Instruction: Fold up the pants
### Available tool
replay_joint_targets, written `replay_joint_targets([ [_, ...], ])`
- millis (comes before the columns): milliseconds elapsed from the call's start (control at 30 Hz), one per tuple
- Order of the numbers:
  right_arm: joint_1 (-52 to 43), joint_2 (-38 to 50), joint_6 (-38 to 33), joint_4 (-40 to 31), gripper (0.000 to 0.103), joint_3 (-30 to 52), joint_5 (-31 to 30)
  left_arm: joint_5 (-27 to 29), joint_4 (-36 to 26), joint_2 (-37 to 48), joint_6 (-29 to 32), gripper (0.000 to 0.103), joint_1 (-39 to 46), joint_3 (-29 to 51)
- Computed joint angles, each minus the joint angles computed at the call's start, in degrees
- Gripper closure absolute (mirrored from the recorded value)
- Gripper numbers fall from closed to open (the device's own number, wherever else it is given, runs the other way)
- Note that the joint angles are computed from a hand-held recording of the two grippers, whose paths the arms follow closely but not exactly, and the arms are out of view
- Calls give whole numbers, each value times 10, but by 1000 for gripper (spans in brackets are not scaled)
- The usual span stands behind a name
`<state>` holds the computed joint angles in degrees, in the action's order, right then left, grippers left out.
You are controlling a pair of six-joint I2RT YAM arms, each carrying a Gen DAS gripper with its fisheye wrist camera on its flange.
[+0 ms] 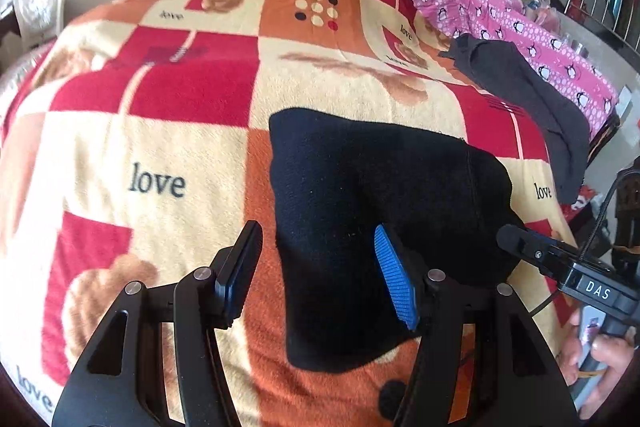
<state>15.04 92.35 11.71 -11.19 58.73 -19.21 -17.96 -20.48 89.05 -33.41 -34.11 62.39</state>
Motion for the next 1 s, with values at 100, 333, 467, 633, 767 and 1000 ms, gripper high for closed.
replay_joint_targets([
  [100, 12, -31, -4, -9, 47, -17, 26, -50, -15, -19, -7, 44, -25, -6],
  [333, 45, -103, 9, -10, 46, -72, 86, -131, -60, -57, -57, 44, -87, -26],
  [467, 68, -133, 11, -9, 46, -95, 120, -173, -86, -72, -80, 44, -125, -38],
  [633, 79, -163, 24, -6, 45, -119, 123, -196, -120, -88, -127, 44, -156, -49],
  [767, 97, -177, 29, -11, 45, -130, 126, -211, -137, -93, -141, 44, -177, -52],
  [1000, 111, -189, 37, -10, 45, -138, 130, -248, -165, -99, -162, 44, -207, -53],
])
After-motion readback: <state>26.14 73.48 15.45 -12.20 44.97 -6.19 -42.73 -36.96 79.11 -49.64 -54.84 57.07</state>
